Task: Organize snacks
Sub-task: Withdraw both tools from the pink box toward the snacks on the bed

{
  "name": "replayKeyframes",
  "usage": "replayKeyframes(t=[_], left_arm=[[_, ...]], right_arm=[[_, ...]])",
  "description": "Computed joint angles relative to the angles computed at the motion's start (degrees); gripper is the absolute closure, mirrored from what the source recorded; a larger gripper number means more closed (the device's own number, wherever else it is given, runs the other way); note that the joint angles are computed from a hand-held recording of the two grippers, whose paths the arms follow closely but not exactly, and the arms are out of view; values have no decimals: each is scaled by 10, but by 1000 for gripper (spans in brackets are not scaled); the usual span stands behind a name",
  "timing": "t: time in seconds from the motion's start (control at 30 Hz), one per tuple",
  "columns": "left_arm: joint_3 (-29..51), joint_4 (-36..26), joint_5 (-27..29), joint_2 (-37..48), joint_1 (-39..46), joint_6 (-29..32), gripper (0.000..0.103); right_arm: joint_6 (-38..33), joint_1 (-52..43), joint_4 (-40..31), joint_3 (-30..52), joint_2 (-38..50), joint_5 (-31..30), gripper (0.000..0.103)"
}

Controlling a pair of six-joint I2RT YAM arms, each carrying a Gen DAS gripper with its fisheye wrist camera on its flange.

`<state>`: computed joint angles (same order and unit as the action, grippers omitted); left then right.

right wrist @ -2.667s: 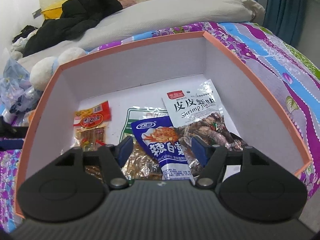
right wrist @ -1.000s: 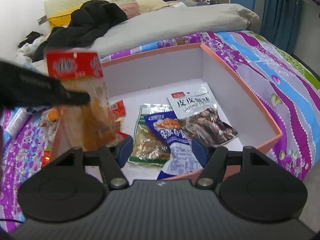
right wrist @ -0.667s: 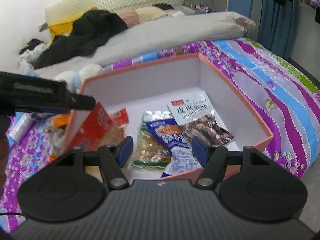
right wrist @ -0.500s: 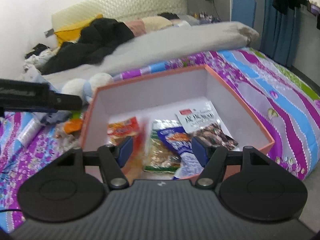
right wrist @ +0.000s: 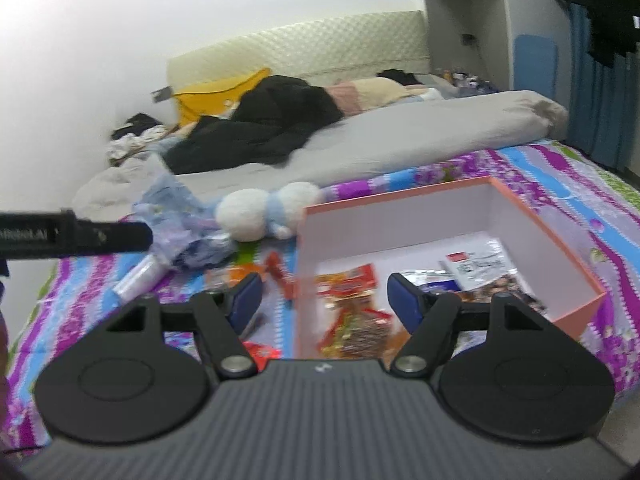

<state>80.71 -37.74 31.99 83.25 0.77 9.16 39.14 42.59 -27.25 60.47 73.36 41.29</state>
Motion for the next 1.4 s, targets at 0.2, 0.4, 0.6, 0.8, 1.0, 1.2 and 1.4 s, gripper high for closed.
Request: replayKeyframes(t=[0.2,0.4,0.6,0.8,1.0,1.2,1.4], left_arm=[[-84,-14,48,-49,98,46,33],[-157,-31,93,-88,186,90,33],[-198,-50,103,-92,237,125,31],[-200,-19,92,-39,244,120,29],[-184,36,99,32,224,71,29],[-134,100,105,145,186,7,29],[-45,152,115,269,151,-64,29]], right_arm=[[14,70,1,14,35,15,31],[25,126,-8,20,50,36,26],[51,157,-16,6,64,33,10],[35,160,11,-3,92,11,10],[1,138,79,-16,123,-35,11],[-61,99,122,4,188,-85,24],[-111,48,178,29,256,-128,25]])
